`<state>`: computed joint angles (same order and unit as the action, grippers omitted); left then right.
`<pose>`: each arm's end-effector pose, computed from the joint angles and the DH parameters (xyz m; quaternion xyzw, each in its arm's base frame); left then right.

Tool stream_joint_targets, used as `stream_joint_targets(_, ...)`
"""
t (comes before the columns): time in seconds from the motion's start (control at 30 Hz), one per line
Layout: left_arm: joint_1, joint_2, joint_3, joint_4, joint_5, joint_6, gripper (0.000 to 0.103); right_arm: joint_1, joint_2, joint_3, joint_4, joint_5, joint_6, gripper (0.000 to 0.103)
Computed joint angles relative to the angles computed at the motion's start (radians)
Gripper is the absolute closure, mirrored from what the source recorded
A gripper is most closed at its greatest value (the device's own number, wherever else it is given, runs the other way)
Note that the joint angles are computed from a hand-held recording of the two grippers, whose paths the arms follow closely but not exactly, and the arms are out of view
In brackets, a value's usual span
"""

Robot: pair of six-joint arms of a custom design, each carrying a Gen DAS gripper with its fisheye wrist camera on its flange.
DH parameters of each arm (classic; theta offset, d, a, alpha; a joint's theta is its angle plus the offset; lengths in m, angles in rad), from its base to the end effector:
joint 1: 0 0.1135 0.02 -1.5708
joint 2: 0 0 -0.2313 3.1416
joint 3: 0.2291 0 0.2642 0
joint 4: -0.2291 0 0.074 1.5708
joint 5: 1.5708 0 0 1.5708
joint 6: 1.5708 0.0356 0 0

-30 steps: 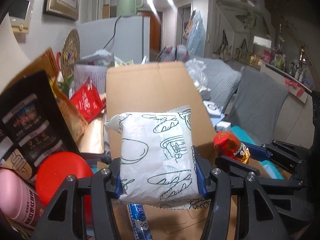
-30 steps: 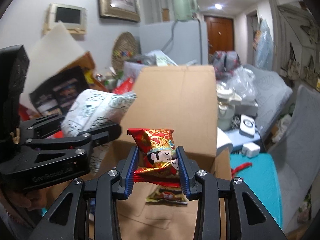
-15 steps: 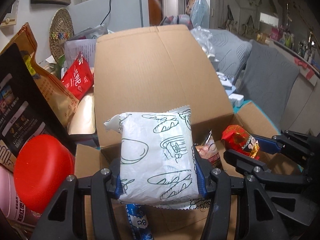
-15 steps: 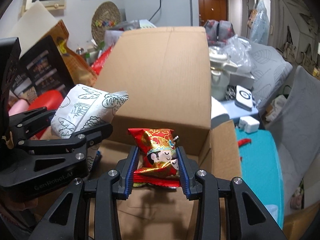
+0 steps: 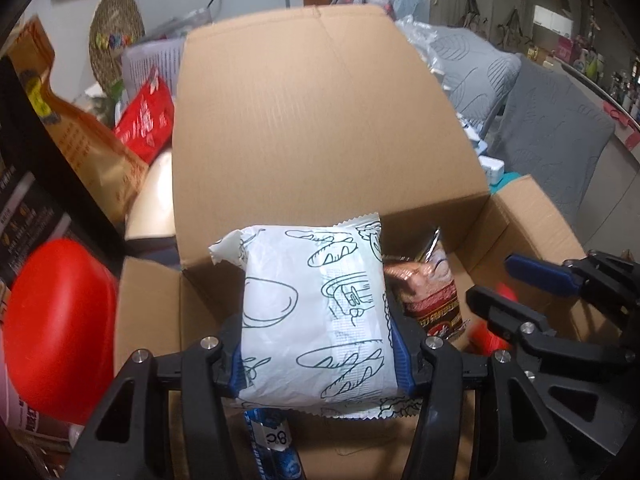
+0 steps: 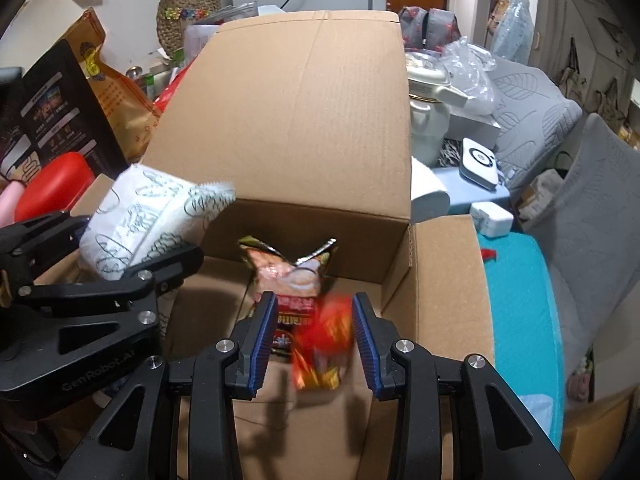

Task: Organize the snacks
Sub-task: 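Open both grippers to drop the bread bag and packet into the box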

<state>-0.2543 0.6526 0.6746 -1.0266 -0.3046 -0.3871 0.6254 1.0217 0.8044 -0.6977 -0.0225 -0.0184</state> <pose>0.1479 -0.0274 0.2285 -0.1053 0.9442 0.0512 0.3079 0.1862 0.1355 0.2271 -0.3029 0.8969 0.1064 0.3041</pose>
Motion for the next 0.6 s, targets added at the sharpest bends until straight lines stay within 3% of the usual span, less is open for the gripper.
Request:
stream_joint_targets(0.07, 0.001, 0.001, -0.001, -0.005, -0.007, -0.01, 0.046, 0.007, 0.0, -0.003, -0.001, 0.017, 0.003, 0.056)
stream_joint_targets(0.23, -0.044, -0.017, 0.013, -0.032, -0.075, -0.052, 0.035, 0.009, -0.004, 0.003, -0.01, 0.02, 0.008, 0.055)
stream_joint_targets(0.6, -0.066, -0.091, 0.086, -0.14, -0.088, -0.097, 0.035, 0.015, -0.11, 0.035, -0.088, 0.001, 0.027, 0.055)
